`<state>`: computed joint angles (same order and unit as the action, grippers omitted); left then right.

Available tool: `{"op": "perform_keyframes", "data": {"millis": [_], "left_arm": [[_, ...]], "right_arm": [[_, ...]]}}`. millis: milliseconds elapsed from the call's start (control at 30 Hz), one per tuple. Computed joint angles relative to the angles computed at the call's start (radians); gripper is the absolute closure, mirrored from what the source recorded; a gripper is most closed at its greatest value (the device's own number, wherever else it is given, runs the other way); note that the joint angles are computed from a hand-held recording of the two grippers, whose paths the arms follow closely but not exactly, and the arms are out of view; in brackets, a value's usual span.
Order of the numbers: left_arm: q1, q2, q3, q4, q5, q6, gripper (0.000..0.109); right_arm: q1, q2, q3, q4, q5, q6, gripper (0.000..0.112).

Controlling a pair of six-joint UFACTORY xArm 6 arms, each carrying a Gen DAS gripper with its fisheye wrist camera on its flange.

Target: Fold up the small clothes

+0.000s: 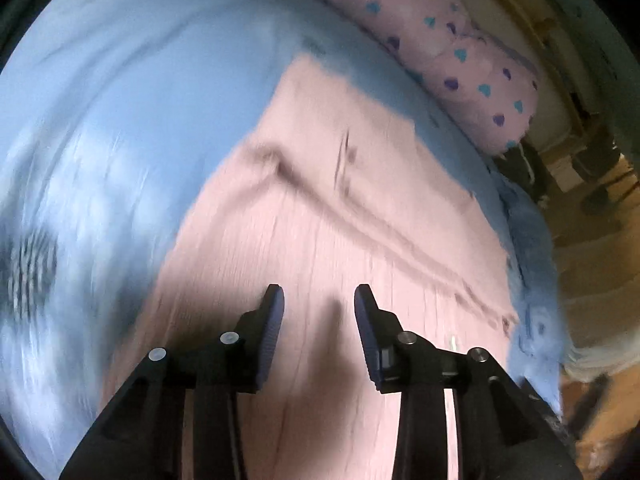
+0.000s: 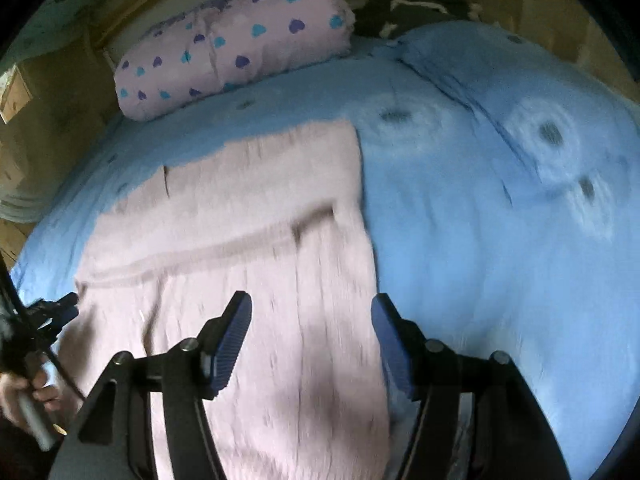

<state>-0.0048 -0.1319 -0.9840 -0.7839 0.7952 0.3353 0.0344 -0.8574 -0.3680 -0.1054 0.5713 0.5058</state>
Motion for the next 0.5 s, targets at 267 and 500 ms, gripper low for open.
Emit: {"op": "perform_keyframes", "data": {"millis": [267, 500], "left_arm": [[-0.031, -0.342, 0.299, 0.634, -0.304, -0.301, 0.088], [0.128, -0.402, 0.261, 0.278, 0.026, -0.035, 0.085]], "right_arm": [[0.260, -0.099, 0.000, -0.617, 0.359, 0.489, 0.047], [0.128, -0.310, 0.120, -0.286, 0.302, 0.273, 0.044]]}}
